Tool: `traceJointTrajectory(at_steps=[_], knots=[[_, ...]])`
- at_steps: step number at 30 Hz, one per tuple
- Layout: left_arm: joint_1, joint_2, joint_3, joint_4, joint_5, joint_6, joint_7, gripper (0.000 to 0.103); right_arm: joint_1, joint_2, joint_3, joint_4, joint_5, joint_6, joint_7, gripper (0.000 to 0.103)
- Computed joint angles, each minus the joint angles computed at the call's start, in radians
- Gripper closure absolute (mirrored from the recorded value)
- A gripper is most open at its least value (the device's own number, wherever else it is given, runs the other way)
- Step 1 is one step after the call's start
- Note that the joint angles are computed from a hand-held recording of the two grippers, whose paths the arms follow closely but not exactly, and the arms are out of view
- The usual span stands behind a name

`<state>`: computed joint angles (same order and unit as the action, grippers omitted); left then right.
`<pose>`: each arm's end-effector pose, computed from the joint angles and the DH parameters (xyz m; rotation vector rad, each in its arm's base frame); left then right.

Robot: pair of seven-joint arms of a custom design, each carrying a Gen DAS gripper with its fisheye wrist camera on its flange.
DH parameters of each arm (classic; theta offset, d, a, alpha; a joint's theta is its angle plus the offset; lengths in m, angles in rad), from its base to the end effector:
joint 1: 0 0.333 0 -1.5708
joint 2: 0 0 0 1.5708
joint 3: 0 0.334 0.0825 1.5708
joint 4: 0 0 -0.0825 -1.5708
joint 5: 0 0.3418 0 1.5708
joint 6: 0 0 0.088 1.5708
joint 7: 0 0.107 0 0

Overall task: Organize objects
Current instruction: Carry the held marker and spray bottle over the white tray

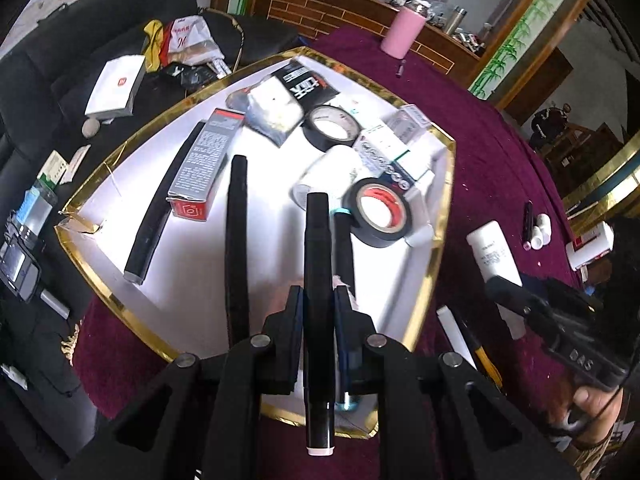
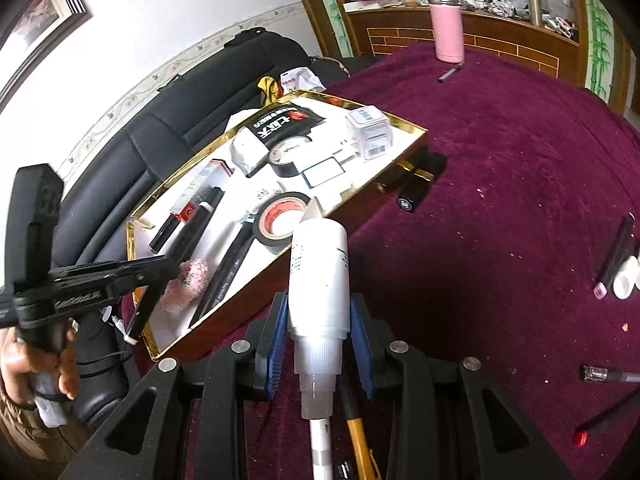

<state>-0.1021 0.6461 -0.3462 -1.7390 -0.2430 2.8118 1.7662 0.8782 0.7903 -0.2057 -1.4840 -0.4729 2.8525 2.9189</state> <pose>0.6391 -0.2485 0.3140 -1.7643 2.4358 -0.8358 0.5345 0.5094 0.3097 -1.6221 1.8948 -0.3244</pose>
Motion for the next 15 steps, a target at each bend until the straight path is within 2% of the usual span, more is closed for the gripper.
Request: traceJointTrajectory(at_steps=[15], knots=[[-0.025, 0.101, 0.049, 0.159, 0.040, -0.093, -0.044, 0.089, -0.081, 0.132, 0.122, 0.265, 0.123, -0.116, -0.222, 0.070]])
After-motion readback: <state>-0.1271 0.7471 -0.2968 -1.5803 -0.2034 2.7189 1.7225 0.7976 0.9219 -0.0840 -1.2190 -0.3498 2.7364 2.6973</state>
